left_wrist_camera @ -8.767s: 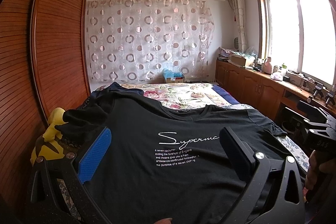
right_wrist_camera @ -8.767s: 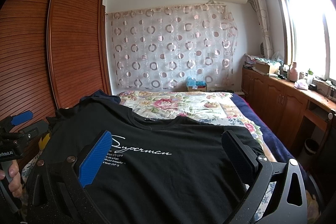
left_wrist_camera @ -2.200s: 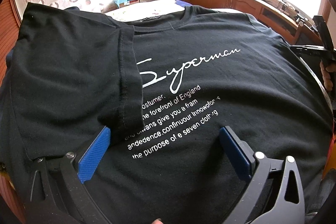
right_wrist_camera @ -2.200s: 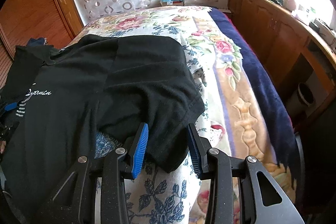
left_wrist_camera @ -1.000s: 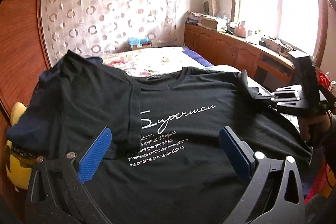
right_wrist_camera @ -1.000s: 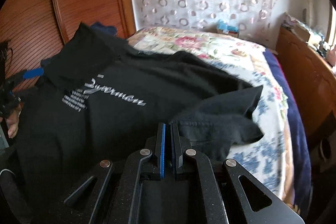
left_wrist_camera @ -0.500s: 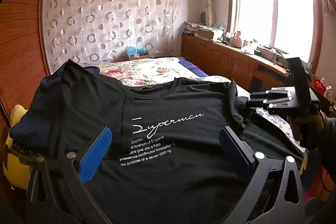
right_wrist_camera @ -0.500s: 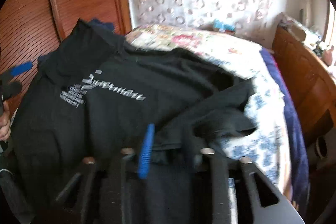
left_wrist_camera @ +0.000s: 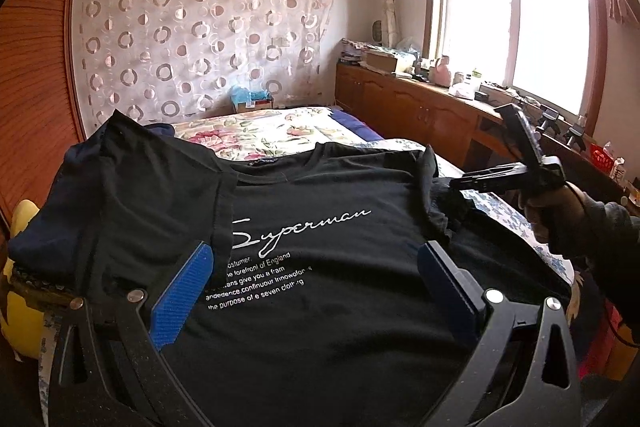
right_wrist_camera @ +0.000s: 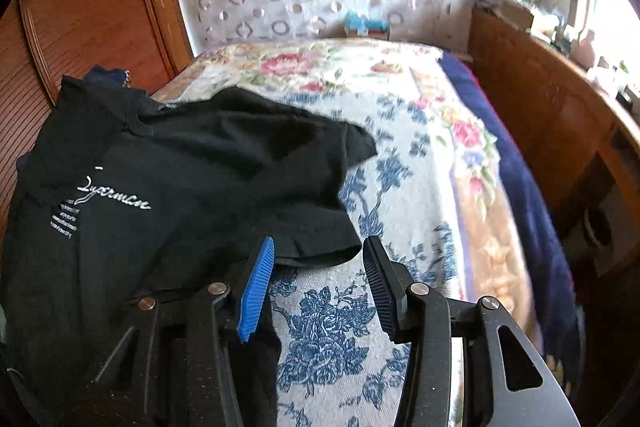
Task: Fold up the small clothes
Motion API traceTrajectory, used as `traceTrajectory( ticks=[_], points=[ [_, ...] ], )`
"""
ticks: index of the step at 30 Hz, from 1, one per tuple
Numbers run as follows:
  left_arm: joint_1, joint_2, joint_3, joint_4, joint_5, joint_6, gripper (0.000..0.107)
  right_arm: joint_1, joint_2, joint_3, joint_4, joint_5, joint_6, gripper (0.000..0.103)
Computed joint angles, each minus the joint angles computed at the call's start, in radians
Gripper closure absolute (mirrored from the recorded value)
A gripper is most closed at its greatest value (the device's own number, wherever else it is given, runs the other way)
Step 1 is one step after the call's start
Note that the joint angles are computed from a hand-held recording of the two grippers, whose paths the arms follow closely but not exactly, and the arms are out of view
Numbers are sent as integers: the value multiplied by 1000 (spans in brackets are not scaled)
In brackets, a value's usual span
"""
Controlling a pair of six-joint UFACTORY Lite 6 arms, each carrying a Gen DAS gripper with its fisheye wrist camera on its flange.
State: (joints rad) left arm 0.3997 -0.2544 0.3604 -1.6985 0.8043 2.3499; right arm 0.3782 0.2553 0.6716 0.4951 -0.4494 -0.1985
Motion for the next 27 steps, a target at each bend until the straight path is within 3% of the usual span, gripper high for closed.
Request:
traceTrajectory(
  ticks=[6,10,13,14,16,19,22,27],
  points=[
    [1,1,-7,2,-2,-3,4,-68,71,109,-122,91,116,55],
    [6,7,-2,2,4,-3,4,-65,65,143,-3,141,12,56],
    [16,18,-4,-7,14,14,4,-52,73,163,53,156,-69,84],
    [22,21,-6,-9,18,19,4,-43,78,177,96,165,-119,100],
    [32,32,-3,-13,25,27,4,-28,88,198,143,176,-186,99],
    [48,38,4,-5,35,20,4,-8,44,175,37,151,-74,99],
    [50,32,9,-1,34,6,4,56,-19,150,48,112,-73,99],
    [74,28,12,8,46,1,4,176,-22,249,245,117,-292,99]
  ],
)
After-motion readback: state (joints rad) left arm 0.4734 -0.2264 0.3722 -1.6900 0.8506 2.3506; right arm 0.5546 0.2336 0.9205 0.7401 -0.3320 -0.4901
